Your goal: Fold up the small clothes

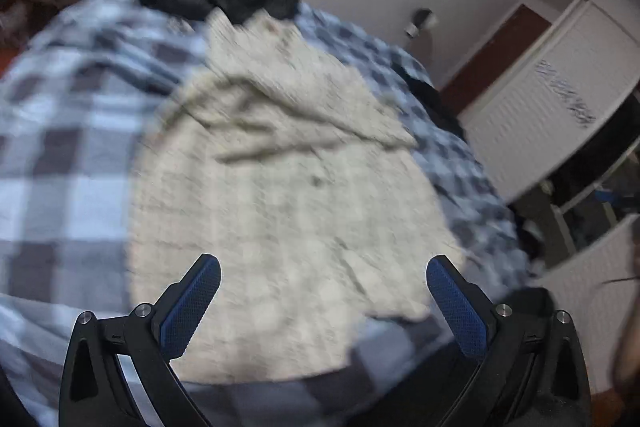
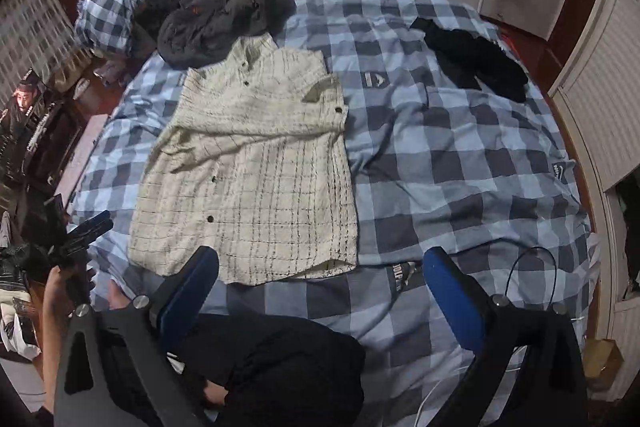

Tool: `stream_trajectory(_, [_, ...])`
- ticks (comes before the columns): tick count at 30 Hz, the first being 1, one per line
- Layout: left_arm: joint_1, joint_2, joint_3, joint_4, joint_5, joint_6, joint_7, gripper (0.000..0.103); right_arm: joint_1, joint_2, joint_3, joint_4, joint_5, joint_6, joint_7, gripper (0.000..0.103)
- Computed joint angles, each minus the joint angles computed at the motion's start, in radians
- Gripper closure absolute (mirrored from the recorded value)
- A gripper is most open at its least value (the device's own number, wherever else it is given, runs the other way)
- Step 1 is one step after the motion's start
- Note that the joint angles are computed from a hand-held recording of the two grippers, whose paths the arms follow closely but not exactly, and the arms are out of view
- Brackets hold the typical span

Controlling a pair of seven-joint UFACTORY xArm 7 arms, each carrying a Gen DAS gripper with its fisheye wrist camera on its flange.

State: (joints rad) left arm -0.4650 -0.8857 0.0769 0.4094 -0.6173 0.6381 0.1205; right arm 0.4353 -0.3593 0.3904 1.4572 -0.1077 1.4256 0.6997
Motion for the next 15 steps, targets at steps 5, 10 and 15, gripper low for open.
stream_trajectory(5, [0.084, 0.002, -0.091, 0.02, 0.106, 0.082, -0.121, 0.0, 0.021, 0.09, 0.023, -0.166, -0.061, -0.164, 0.058, 0.003])
stream_trajectory(10, [0.247, -0.039, -0.228, 0.036, 0.373, 0.24, -0.308, 0.0, 0.052, 0.193, -0.02, -0.247, -0.064, -0.251, 0.155, 0.003])
stream_trajectory(15, [0.329, 0.039, -0.385, 0.101, 0.688, 0.397, -0.42, 0.001, 0.067, 0.183, -0.062, -0.336, -0.037, -0.329, 0.222, 0.003])
